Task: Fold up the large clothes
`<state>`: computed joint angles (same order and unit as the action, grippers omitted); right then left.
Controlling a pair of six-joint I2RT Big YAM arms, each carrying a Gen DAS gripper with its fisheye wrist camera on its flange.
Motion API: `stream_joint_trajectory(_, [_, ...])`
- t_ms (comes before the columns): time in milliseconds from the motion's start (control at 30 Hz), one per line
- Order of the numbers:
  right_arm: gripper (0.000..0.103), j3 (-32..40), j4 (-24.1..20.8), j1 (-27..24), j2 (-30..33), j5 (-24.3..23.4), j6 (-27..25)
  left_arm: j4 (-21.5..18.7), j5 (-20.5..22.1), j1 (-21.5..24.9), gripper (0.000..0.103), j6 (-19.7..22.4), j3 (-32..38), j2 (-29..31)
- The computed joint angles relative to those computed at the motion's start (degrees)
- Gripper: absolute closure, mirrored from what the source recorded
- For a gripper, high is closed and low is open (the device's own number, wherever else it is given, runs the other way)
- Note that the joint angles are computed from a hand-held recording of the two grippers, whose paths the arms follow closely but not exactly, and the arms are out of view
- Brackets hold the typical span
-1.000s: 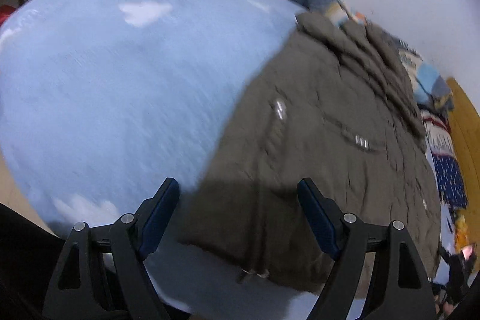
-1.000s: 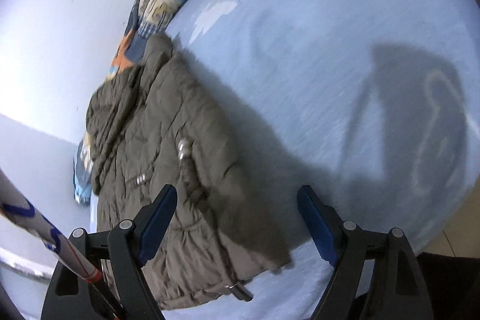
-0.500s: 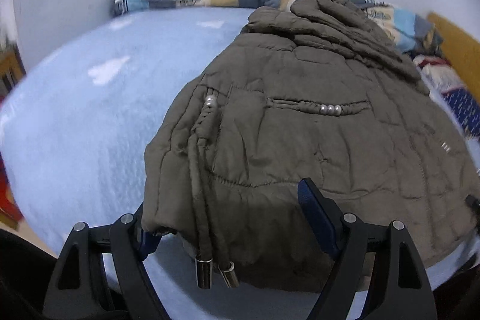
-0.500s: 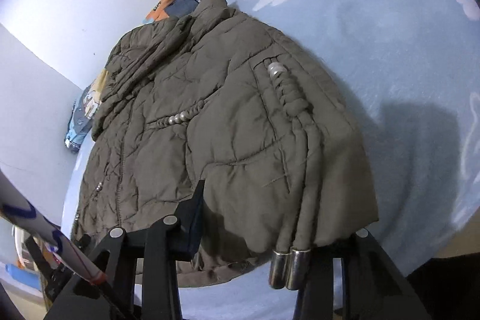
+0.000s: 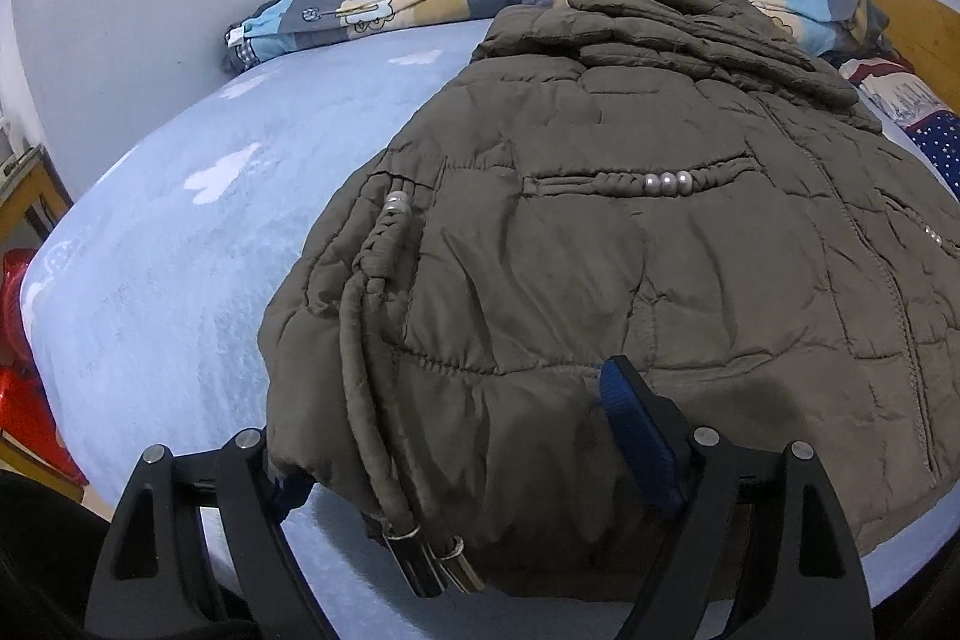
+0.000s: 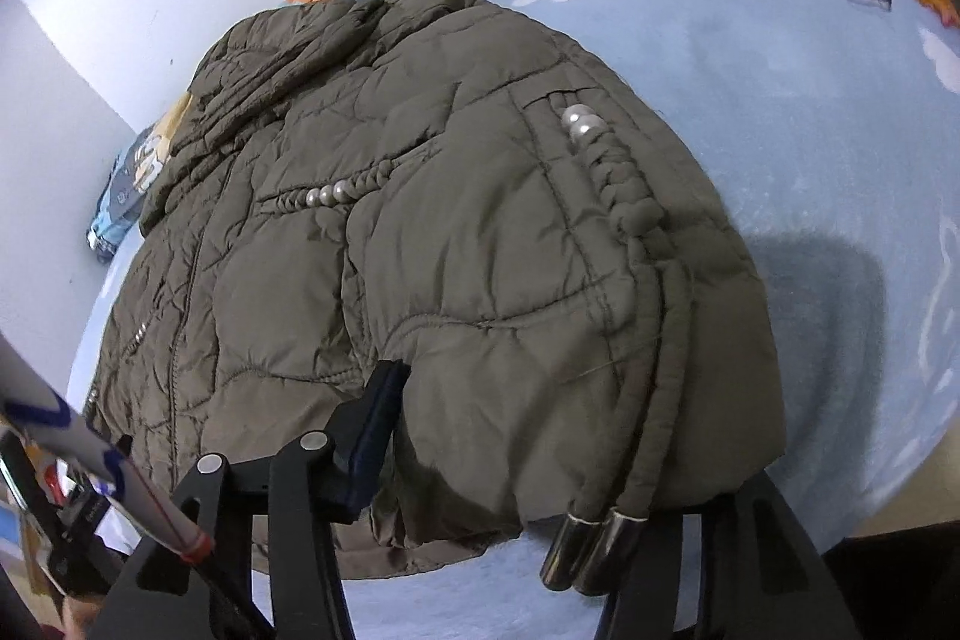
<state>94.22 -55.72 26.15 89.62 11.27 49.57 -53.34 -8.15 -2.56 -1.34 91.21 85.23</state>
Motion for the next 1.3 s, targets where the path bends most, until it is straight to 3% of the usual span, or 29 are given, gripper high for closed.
stream_joint_trajectory(633, [0.042,-1.12,1.51,0.04,-0.87,-0.52,2.83,1.01,-2.23,-0.85,0.018,1.36,-0.80,-0.23])
stream_joint_trajectory(1300, [0.031,2.16,-2.26,0.62,1.30,-0.01,-0.78,0.99,-2.30,-0.89,0.018,1.47,-0.81,-0.29])
